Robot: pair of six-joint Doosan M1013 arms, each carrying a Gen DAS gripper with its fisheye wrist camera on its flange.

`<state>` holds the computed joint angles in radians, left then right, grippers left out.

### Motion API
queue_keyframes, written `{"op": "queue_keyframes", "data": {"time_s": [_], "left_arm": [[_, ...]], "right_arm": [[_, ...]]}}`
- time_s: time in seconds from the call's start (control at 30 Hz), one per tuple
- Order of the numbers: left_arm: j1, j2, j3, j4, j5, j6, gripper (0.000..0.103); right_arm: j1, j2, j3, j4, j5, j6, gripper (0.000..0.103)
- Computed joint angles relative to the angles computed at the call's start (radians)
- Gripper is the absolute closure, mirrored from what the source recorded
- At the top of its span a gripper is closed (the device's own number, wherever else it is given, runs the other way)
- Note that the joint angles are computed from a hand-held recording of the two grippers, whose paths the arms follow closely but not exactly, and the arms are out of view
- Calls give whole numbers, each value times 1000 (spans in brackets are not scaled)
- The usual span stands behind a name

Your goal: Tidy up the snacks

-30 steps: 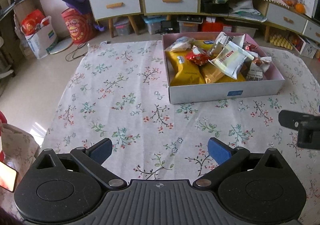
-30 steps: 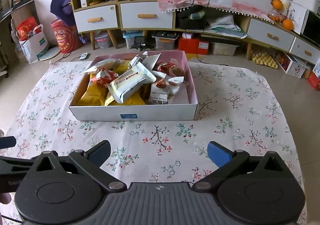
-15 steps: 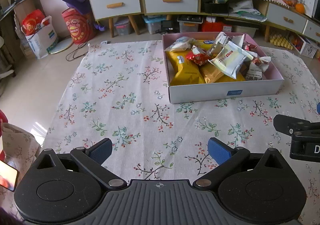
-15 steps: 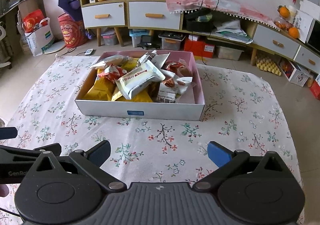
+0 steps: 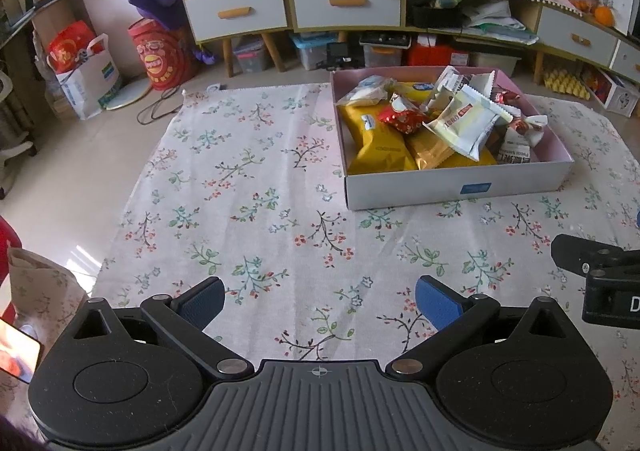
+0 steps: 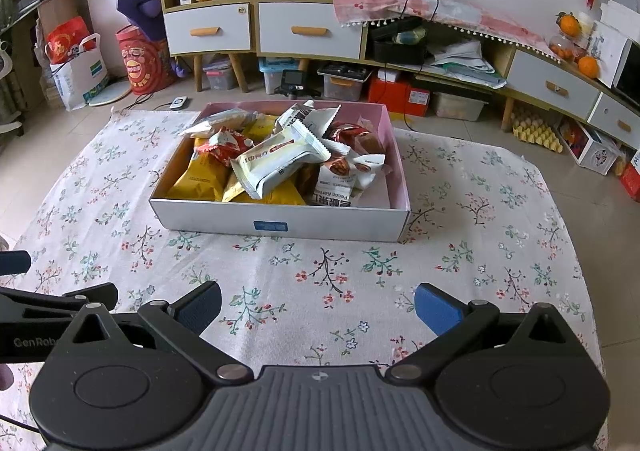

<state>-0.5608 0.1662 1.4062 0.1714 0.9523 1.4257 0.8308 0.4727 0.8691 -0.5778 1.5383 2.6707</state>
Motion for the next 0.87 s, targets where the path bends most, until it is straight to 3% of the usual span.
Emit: {"op": "queue_keyframes", "data": {"time_s": [0.87], "left_arm": [[-5, 1, -1, -6, 4, 26, 1]], "right_arm": [[-2, 1, 1, 9, 0, -8, 16]]}}
